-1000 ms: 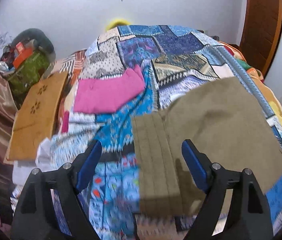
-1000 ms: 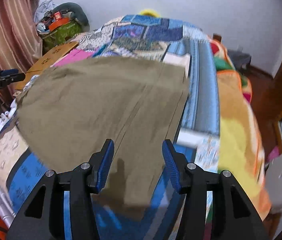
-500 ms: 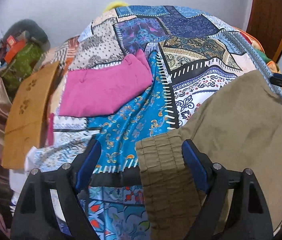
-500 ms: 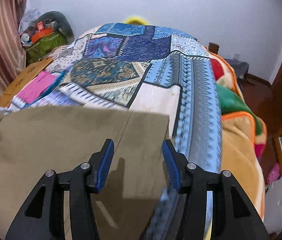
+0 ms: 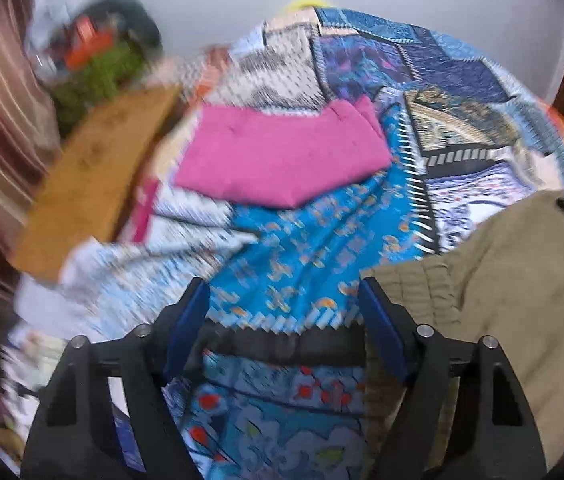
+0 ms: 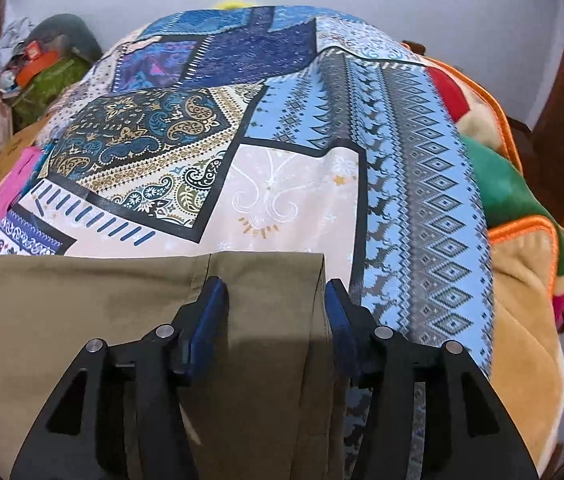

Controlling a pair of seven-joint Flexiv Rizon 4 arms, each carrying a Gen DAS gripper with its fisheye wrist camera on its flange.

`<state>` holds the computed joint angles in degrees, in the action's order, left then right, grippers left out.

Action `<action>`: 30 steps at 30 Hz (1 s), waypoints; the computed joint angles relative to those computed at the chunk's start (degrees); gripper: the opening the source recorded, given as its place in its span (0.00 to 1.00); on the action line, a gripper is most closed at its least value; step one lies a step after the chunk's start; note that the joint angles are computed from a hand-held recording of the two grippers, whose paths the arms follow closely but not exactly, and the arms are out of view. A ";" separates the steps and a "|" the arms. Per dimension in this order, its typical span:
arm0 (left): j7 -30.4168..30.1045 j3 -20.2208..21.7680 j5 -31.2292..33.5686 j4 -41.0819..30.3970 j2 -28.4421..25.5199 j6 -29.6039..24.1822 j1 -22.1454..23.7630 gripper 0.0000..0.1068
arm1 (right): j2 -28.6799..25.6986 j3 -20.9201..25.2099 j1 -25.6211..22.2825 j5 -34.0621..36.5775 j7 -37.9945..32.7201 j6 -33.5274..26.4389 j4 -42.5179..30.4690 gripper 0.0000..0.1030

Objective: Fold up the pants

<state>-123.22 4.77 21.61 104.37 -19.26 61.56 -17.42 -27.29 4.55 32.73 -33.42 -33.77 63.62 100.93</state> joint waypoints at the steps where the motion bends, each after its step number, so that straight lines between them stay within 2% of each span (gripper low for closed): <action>1: 1.10 -0.57 -1.25 1.01 0.70 1.01 0.78 0.71 | 0.62 0.68 -0.01 0.81 -0.71 -2.26 -0.49 0.45; 4: 0.21 0.37 2.03 1.33 3.13 1.60 -0.48 0.71 | 2.88 1.09 0.75 -0.16 -1.38 -6.17 -0.68 0.46; 9: 4.16 -2.39 2.47 0.93 5.55 3.69 -0.46 0.72 | 7.67 2.59 0.59 -2.20 0.36 -0.79 2.57 0.48; 15: 17.64 -7.89 -7.66 1.97 4.91 7.85 0.39 0.73 | 10.73 6.66 0.82 0.73 -1.15 5.90 4.53 0.50; 20: 24.99 -9.70 -13.79 0.41 0.85 6.44 -1.09 0.73 | 7.97 10.11 2.10 7.77 -7.05 4.73 2.33 0.50; 24: 26.46 -9.00 -17.12 -0.04 -1.88 2.61 -2.44 0.73 | 5.20 12.39 2.20 14.70 -12.53 -0.13 -0.07 0.50; 25: 26.73 -8.90 -17.61 0.28 -2.23 2.46 -2.65 0.73 | 4.90 13.03 2.02 16.51 -14.08 -1.27 -0.28 0.50; 26: 27.02 -8.76 -17.77 1.66 -2.33 4.56 -2.70 0.74 | 5.04 12.99 2.34 17.18 -14.83 -1.56 0.38 0.50; 27: 26.21 -7.92 -16.85 2.61 -1.97 6.49 -3.54 0.74 | 6.04 11.59 3.36 15.78 -13.77 0.48 2.42 0.51; 30: 23.73 -5.66 -13.89 2.94 -0.87 6.13 -5.80 0.75 | 8.48 11.25 3.73 15.68 -13.39 2.05 5.70 0.51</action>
<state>-99.49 -0.89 7.72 107.31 -20.12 67.69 -23.22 -18.81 15.81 36.46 -17.75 -47.16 65.67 106.63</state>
